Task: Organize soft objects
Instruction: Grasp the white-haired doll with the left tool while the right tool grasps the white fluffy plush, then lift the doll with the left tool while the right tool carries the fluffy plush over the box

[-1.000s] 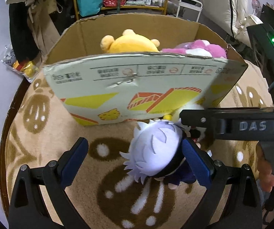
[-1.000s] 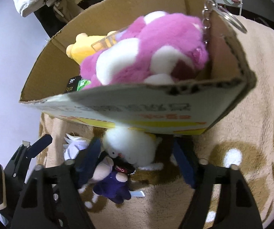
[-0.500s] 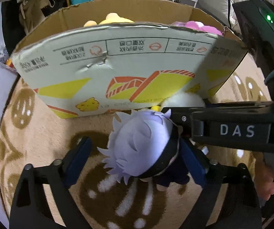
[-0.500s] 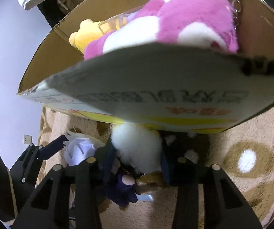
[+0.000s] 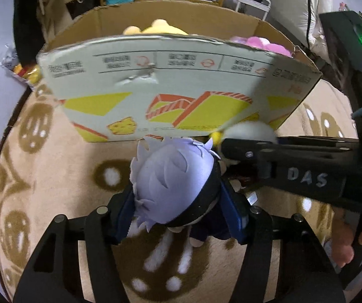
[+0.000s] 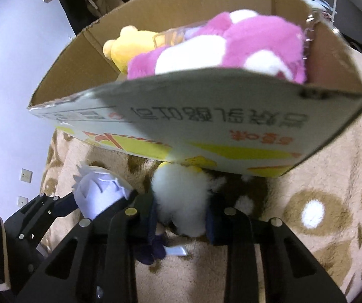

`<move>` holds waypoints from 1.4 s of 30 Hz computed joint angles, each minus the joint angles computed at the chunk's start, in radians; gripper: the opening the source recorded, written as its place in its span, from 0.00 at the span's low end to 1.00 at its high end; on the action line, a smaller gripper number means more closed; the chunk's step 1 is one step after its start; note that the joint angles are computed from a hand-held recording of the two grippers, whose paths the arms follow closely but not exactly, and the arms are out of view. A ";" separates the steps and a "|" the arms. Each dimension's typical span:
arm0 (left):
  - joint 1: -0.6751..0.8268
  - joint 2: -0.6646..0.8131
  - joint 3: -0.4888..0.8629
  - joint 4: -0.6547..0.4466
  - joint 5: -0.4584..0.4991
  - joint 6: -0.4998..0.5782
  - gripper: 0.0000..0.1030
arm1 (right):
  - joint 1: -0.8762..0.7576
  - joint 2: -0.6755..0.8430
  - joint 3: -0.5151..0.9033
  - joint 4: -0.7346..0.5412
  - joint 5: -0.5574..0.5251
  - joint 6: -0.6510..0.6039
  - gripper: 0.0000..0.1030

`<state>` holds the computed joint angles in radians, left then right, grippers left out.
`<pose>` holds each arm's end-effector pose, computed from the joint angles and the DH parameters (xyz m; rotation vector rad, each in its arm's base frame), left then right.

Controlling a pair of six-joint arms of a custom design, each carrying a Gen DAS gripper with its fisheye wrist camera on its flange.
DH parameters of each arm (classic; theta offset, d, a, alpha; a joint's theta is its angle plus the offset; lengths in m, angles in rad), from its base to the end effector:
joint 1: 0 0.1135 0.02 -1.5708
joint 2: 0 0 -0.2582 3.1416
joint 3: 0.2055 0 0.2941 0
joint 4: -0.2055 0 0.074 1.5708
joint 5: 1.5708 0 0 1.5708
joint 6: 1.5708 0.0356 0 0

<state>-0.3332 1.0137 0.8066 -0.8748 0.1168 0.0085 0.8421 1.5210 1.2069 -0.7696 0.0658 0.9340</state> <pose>0.2150 -0.0788 0.2356 0.4916 2.6204 -0.2613 0.2353 0.2601 0.2427 0.1486 2.7417 0.4723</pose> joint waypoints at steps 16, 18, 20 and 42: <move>0.049 -0.263 -0.005 -0.071 -0.154 -0.007 0.59 | 0.145 -0.076 0.069 -0.084 0.230 0.032 0.31; 0.072 -0.276 0.015 -0.071 -0.145 0.003 0.59 | 0.156 -0.102 0.062 -0.086 0.259 0.035 0.31; 0.074 -0.302 0.025 -0.070 -0.161 0.005 0.59 | 0.172 -0.120 0.062 -0.094 0.294 0.041 0.31; -0.097 -0.430 0.142 0.054 -0.398 0.041 0.59 | 0.265 -0.247 0.149 -0.066 0.621 -0.075 0.31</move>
